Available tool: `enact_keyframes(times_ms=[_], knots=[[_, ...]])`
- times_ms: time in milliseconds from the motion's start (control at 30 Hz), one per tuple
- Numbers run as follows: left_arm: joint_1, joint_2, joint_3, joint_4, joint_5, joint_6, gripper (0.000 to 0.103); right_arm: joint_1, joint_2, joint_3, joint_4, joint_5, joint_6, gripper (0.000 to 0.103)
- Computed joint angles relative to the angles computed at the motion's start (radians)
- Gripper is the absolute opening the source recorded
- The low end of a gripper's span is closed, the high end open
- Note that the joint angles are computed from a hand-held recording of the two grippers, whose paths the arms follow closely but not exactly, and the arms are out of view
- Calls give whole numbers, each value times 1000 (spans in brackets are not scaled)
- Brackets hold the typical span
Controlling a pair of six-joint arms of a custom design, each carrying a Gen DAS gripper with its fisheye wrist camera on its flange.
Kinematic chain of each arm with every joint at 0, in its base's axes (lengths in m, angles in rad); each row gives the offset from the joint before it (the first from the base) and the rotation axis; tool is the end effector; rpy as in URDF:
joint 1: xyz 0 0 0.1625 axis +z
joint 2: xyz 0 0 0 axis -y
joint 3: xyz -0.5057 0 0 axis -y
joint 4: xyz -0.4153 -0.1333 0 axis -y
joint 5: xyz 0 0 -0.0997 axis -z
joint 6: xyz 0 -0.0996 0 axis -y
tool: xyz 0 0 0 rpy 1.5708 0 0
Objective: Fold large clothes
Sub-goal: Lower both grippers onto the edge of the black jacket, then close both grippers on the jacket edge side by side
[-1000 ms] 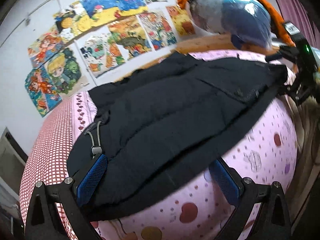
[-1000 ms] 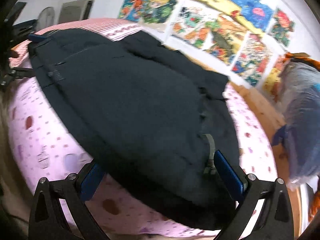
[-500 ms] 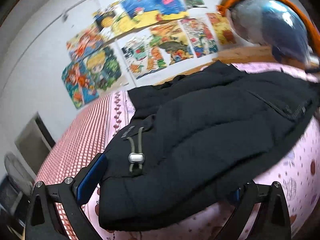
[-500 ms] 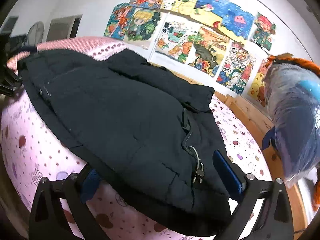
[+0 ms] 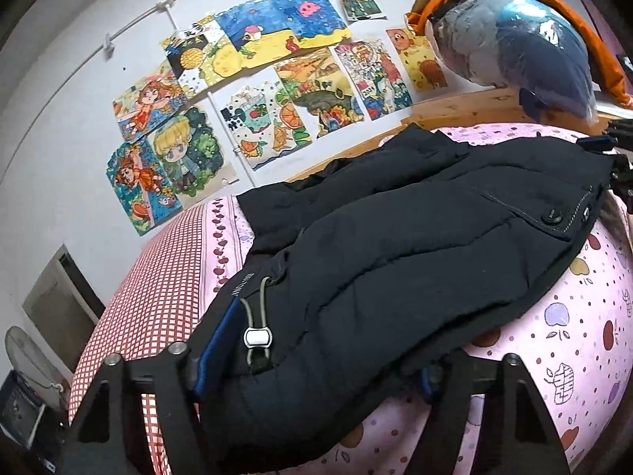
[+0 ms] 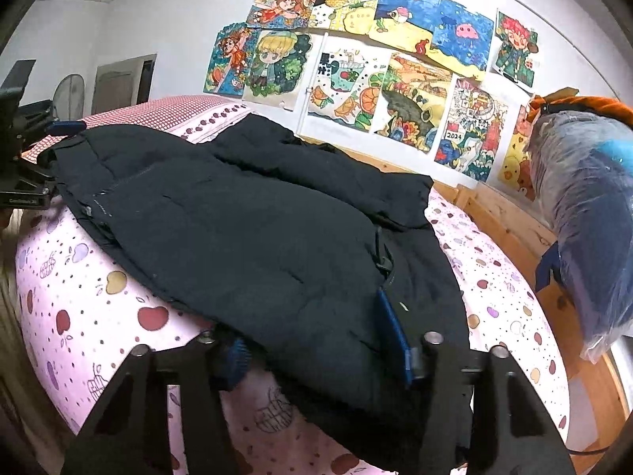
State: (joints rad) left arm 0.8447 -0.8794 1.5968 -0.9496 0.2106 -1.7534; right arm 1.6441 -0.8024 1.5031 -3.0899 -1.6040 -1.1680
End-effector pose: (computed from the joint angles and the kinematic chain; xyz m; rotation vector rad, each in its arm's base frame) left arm -0.2780 -0.6606 0.1868 0.4178 1.5665 -1.0571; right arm 0.1889 -0.7980 0.2631 1.4606 -2.0745 0.9176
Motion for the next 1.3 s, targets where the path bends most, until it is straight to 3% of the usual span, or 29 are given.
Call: enact_keyframes(times_ms=[133, 200, 300, 367, 500, 667, 833, 1033, 1300], knots=[[-1, 9, -19, 23, -12, 8, 59, 0, 6, -8, 16, -15, 19, 49], [-3, 13, -38, 82, -19, -36, 50, 1, 12, -14, 26, -35, 19, 49], [-6, 22, -58, 148, -13, -71, 28, 2, 14, -15, 28, -44, 18, 48], [-9, 25, -48, 90, -4, -6, 21, 3, 12, -14, 32, -33, 24, 35], [-9, 31, -71, 151, -3, -69, 17, 5, 10, -4, 14, -21, 33, 22], [-17, 22, -63, 108, 5, -42, 13, 6, 7, 22, -69, 26, 75, 13], [-19, 16, -59, 139, 15, -88, 12, 2, 4, 3, -25, 70, 185, 12], [-35, 6, -19, 29, 21, -8, 11, -4, -9, 26, -55, 76, 168, 10], [-59, -1, -31, 122, 3, -46, 10, -7, -32, 70, -102, 101, 175, 9]])
